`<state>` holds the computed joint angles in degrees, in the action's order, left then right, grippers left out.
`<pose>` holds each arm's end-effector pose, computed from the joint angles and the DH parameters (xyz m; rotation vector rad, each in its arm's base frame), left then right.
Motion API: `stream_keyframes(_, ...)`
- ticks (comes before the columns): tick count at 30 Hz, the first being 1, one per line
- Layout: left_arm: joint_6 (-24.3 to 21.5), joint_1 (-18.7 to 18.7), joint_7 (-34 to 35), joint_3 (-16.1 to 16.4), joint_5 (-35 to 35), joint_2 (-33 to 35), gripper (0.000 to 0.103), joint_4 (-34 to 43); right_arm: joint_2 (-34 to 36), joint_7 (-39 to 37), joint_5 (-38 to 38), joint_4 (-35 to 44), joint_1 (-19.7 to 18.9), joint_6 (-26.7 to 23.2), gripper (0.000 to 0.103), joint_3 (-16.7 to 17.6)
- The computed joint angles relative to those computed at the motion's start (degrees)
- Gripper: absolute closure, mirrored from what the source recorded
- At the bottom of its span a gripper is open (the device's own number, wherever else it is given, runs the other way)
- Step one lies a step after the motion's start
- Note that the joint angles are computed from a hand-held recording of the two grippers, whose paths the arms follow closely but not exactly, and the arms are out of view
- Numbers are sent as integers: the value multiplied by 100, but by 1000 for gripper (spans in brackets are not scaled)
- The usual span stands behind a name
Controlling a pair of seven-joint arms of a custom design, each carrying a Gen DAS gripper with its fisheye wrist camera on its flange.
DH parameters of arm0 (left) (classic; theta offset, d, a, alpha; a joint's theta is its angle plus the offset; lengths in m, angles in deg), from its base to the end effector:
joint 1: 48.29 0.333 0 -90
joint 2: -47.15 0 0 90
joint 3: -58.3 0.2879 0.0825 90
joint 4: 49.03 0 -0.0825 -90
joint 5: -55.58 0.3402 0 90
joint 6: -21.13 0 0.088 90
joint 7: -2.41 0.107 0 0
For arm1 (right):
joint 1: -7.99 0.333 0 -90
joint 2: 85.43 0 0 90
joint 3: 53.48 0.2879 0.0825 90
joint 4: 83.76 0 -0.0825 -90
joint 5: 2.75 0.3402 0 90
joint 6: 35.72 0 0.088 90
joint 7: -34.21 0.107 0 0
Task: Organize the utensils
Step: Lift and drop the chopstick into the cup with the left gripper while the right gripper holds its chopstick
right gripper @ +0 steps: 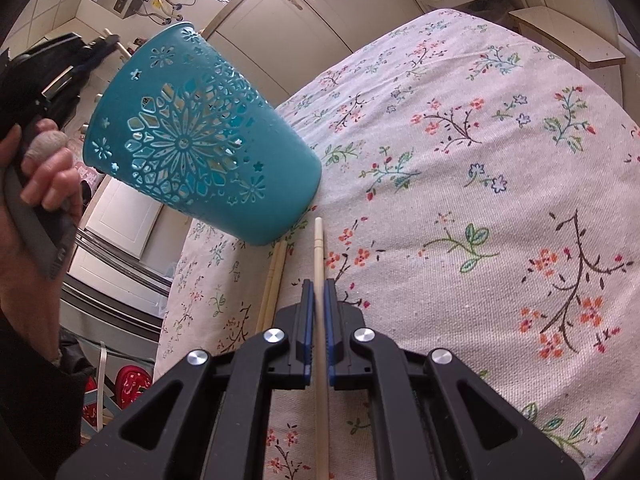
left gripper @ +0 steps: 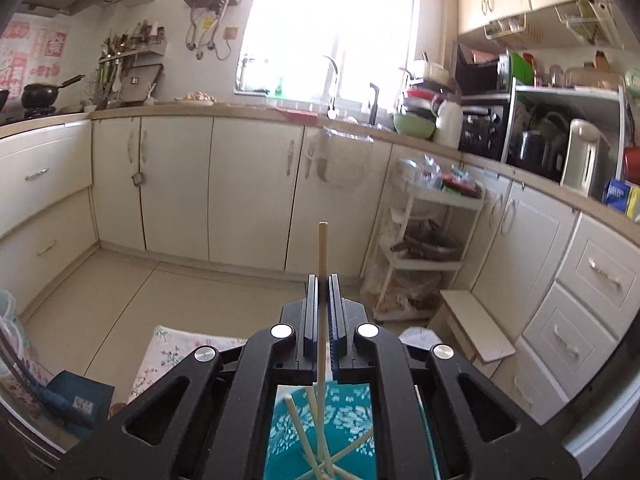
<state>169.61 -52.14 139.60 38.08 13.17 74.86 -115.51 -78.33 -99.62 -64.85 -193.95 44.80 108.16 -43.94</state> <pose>0.6559 -0.1989 0.6227 -1.0311 2.1324 -1.5572 0.3991 0.4236 0.4669 -0.8386 2.1024 -0.3014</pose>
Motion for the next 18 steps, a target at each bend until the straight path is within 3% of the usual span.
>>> stream_keyframes(7, -4, 143, 810, 99, -119, -738, 96, -1388, -5, 56, -32, -12, 11, 3, 97, -1)
stream_keyframes(10, 52, 282, 1169, 211, -443, -1141, 76, -1932, -11, 32, -16, -15, 10, -15, 97, 3)
stream_keyframes(12, 129, 425, 1414, 321, -845, -1422, 51, -2269, -12, 23, -10, -10, 12, -33, 97, 8)
stream_keyframes(15, 96, 524, 1507, 574, -1195, -1675, 40, -2600, -6, -16, 13, 3, 13, -49, 97, 13)
stream_keyframes(18, -149, 576, 1013, 908, -811, -1635, 37, -2763, 66, -315, 171, 144, 34, -194, 94, 37)
